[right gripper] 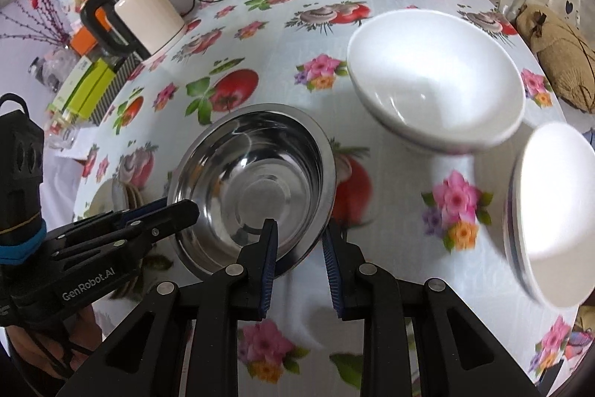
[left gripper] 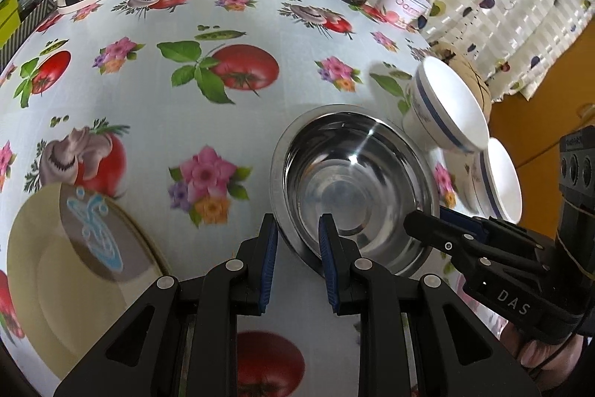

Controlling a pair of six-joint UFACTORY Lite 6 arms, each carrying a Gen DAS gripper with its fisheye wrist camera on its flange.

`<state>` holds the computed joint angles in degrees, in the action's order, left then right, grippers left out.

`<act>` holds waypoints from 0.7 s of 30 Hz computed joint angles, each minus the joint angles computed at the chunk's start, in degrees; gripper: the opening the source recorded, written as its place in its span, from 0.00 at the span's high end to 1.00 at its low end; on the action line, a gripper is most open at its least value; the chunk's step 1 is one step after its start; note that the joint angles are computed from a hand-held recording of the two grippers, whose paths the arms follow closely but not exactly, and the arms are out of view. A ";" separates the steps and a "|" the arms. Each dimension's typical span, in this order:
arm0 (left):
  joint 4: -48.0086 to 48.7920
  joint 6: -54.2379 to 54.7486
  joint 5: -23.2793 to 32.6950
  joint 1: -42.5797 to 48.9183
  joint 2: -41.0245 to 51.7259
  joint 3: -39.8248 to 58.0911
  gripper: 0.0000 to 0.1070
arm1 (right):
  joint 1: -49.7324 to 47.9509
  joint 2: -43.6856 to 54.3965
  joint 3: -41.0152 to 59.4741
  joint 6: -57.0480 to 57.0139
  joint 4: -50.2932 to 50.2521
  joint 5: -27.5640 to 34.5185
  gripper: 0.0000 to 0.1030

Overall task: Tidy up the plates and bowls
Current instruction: 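Move the right gripper over the steel bowl toward the white bowls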

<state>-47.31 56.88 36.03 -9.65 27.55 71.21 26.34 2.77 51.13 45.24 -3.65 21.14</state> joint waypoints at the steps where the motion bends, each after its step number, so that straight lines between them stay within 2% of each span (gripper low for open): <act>1: -0.15 0.43 -0.02 0.10 -0.66 -0.85 0.78 | 0.61 -0.75 -0.76 1.00 -0.61 0.20 0.76; 9: -1.67 4.13 -0.93 0.44 -5.76 -7.74 0.78 | 3.94 -5.16 -5.21 6.17 -3.41 1.27 0.75; 21: -3.08 6.15 -1.03 0.60 -7.45 -10.10 0.78 | 5.48 -6.04 -5.75 9.38 -5.82 2.47 0.75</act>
